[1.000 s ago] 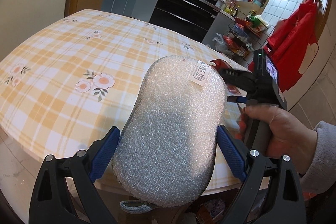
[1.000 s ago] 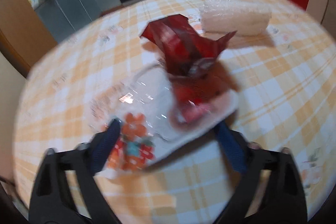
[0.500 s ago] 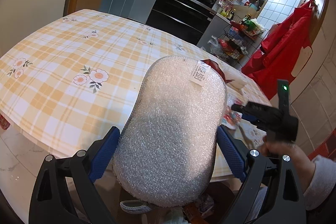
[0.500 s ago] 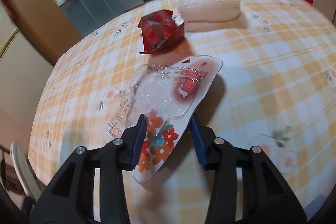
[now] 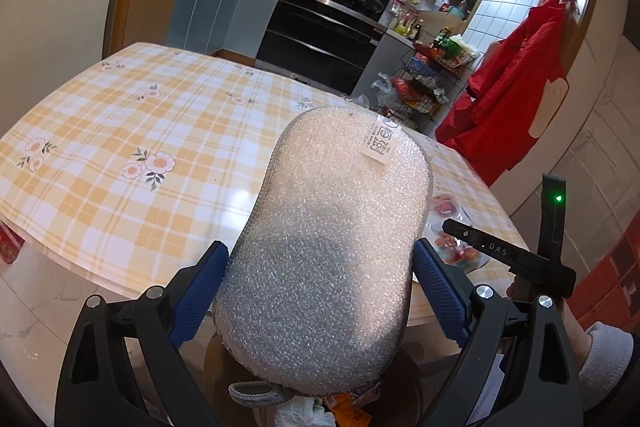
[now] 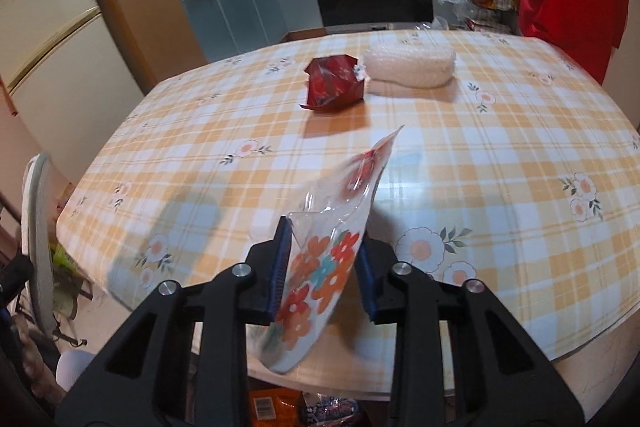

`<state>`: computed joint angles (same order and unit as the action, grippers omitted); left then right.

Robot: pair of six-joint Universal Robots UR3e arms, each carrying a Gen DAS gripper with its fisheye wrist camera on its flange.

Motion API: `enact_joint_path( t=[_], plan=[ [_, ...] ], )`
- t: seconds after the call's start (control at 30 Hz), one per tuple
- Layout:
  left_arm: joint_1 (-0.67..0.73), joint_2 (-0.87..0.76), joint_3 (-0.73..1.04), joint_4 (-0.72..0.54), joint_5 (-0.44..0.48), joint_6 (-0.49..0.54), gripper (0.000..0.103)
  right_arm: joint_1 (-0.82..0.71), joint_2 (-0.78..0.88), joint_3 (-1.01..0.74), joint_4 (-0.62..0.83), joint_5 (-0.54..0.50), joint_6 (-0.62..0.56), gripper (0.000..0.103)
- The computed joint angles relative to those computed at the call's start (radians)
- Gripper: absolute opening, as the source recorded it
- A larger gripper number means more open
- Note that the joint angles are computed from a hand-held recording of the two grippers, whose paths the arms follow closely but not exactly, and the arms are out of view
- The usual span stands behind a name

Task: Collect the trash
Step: 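Carry the pad and tray over the bin and open both tools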

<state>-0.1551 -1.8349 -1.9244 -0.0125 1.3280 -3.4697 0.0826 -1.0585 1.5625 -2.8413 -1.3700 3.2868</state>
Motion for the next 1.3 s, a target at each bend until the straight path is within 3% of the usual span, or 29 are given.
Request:
enact_joint_path(
  t=[0.7, 1.0, 1.3],
  plan=[
    [-0.047, 0.269, -0.114, -0.049, 0.041, -0.021, 0.09, 0.001, -0.419, 0.232, 0.055, 0.105, -0.195, 0.029],
    [-0.074, 0.388, -0.222, -0.036, 0.048, -0.03, 0.09, 0.027, -0.598, 0.417, 0.099, 0.121, -0.219, 0.029],
    [-0.11, 0.493, -0.316, -0.024, 0.07, -0.044, 0.09, 0.087, -0.661, 0.474, 0.167, 0.122, -0.204, 0.032]
  ],
)
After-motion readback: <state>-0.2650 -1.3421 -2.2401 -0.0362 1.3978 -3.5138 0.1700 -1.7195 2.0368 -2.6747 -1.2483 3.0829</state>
